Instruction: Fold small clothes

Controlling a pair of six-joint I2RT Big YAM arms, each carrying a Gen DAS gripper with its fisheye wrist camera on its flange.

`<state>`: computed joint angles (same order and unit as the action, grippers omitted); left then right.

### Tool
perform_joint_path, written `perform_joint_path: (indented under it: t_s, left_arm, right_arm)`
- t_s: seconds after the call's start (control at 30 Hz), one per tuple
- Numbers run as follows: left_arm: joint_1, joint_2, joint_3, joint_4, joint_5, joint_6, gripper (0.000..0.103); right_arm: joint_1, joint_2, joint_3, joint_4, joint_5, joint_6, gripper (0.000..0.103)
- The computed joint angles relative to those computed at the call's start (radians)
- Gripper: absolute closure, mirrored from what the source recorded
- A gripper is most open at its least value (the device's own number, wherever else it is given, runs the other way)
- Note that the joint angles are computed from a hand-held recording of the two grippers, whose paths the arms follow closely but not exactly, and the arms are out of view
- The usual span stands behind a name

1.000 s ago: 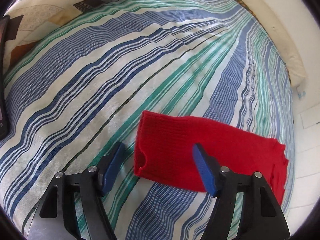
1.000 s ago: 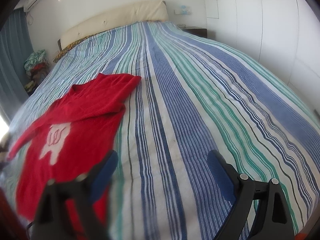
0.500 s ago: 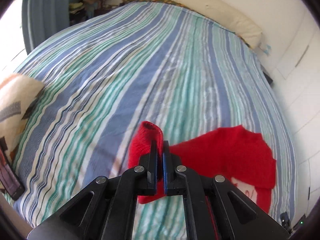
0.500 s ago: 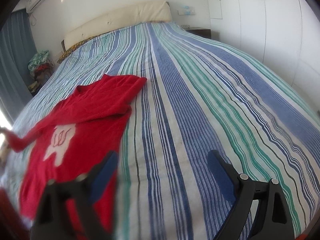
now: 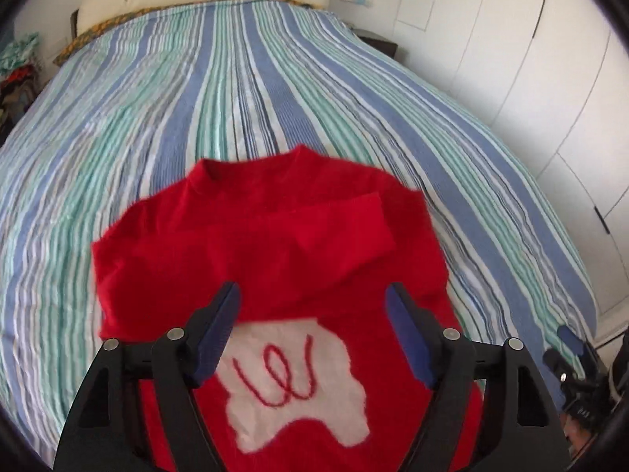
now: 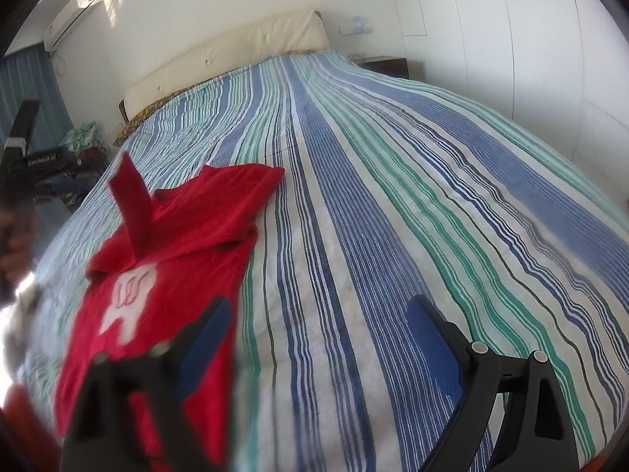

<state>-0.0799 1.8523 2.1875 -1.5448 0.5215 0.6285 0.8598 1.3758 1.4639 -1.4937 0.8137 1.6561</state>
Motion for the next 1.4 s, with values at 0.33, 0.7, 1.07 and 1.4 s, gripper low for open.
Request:
perform_joint_path:
  t_s: [0.33,0.7,1.07,1.4]
  left_arm:
    - [0.241,-0.071,-0.221,0.180,-0.132,0.133,0.036]
    - [0.241,0.004,-0.159,0.240,-0.160,0.062,0.031]
    - [0.170,0.101,-0.042,0.228,-0.151,0.046,0.028]
    - [0.188,0.157,0.000,0.381,-0.171,-0.169,0.096]
  right_arm:
    - [-0.016,-0.027,-0.033,0.081,-0.019,-0.048,0.013]
    - [-0.022,-0.005,-0.017,0.049,-0.034,-0.047,0.013]
    - [-0.025,-0.010,-0.022,0.053,-0.034,-0.046,0.013]
    - [-0.033,-0.009,-0.024,0.059,-0.040,-0.054,0.013]
